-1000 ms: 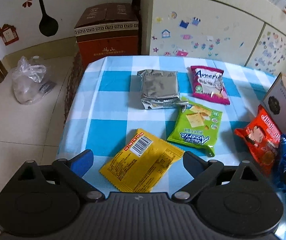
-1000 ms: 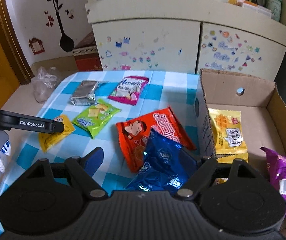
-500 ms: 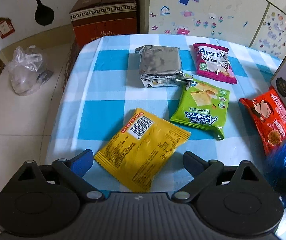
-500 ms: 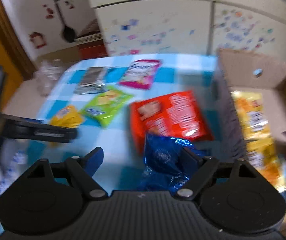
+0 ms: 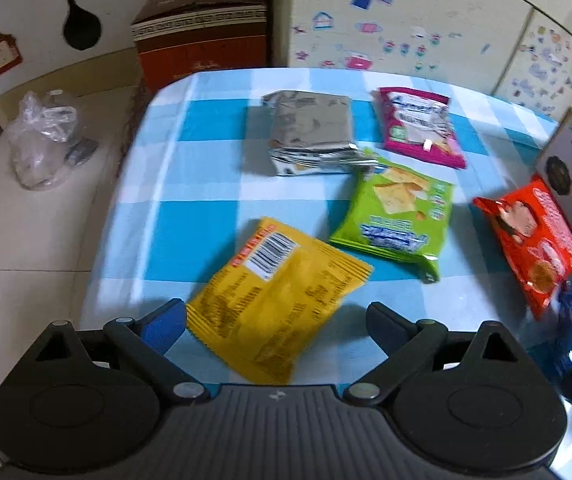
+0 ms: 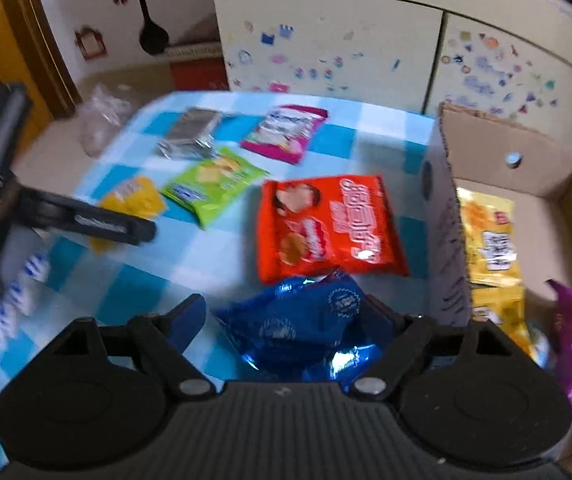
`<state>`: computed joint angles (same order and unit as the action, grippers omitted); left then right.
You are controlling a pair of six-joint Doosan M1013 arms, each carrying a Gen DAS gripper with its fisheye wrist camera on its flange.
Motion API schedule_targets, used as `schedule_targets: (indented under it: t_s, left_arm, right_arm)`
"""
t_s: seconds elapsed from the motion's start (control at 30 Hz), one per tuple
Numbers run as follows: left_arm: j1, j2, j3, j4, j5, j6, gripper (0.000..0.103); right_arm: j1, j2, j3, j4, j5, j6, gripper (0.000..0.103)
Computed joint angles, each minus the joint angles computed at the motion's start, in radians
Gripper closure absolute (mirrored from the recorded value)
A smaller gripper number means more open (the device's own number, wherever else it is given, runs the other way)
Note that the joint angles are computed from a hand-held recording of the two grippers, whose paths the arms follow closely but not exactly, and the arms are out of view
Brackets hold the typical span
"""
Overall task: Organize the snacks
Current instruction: 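Grasp blue foil packet with right gripper while left gripper grasps yellow packet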
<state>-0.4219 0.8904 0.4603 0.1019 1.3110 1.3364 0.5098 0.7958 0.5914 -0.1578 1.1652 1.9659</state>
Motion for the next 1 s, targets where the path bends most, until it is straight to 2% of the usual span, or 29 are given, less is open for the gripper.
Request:
schedule_targets:
  t_s: [0.13,0.3,0.43,0.7,0.9,1.0]
  left_arm:
    - [-0.003,-0.013,0.026,-0.036,-0.017,0.047,0.005]
    - [0.005,-0.023,0.036,-0.12,-0.021,0.084,0.006]
    - [0.01,-0.034,0.054,-0.105,-0.05,0.075,0.006]
    - [0.005,-0.034,0.06,-0.065,-0.078,0.096,0.006]
    - [0.0,-0.006,0.019,-0.038,-0.066,0.07,0.005]
    - [-0.005,0.005,0.008,-0.01,-0.058,0.066,0.0]
  right_arm:
    - [-0.009,0.016,-0.022,0.071,0.031,0.012,0.013]
    - [-0.028,-0.014,0.025,0.249,-0.038,-0.062,0.015]
    - [-0.019,-0.017,0.02,0.161,-0.03,-0.003,0.015]
    - [-0.015,0.024,-0.043,0.14,0.069,0.06,0.014]
    - [-0.011,0.069,-0.117,0.122,0.138,0.132,0.014]
    - [-0.007,0.094,-0.158,0.103,0.173,0.16,0.014]
